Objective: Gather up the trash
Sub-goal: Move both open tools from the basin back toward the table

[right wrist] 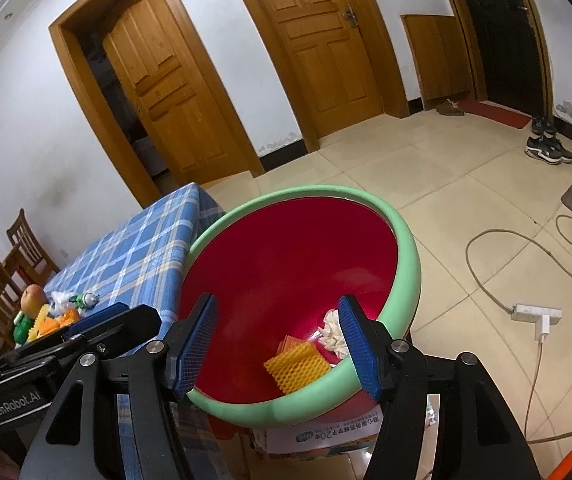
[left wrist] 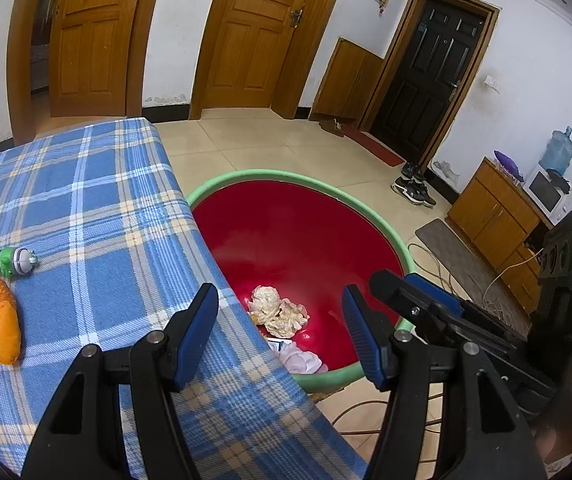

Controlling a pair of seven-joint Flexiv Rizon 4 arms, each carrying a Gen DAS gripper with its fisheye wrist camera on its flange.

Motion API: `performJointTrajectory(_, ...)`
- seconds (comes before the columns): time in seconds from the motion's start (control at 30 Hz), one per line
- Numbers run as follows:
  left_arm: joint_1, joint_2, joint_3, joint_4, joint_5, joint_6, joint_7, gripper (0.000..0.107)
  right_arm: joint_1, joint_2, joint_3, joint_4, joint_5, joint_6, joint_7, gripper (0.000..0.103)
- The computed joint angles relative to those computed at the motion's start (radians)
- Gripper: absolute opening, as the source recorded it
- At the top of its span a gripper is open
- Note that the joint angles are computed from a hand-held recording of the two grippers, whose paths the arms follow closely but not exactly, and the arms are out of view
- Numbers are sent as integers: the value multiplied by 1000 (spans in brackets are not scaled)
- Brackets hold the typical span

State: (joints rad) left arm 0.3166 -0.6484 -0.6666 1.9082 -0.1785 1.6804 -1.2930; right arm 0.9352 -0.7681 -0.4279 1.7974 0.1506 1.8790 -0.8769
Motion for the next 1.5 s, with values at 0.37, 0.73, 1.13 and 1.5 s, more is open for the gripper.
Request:
performJointTrajectory(0.37,12,2,-14,11,12,24,-7,64,-5,10,8,10,-1,6,-11,64)
performJointTrajectory(0.73,44,21,-39,21,22,0,-5,64,4,23,3,8,-5,-5,-23,64)
performJointTrajectory(1.13,89,48,-70,55,33,37,-9,75,0,41,24,-3,-12,11,-37,64)
performJointTrajectory(1.5,166,96,-94,95,74,31,-48,75,14,33,19,-35,-32,-10,-49,65)
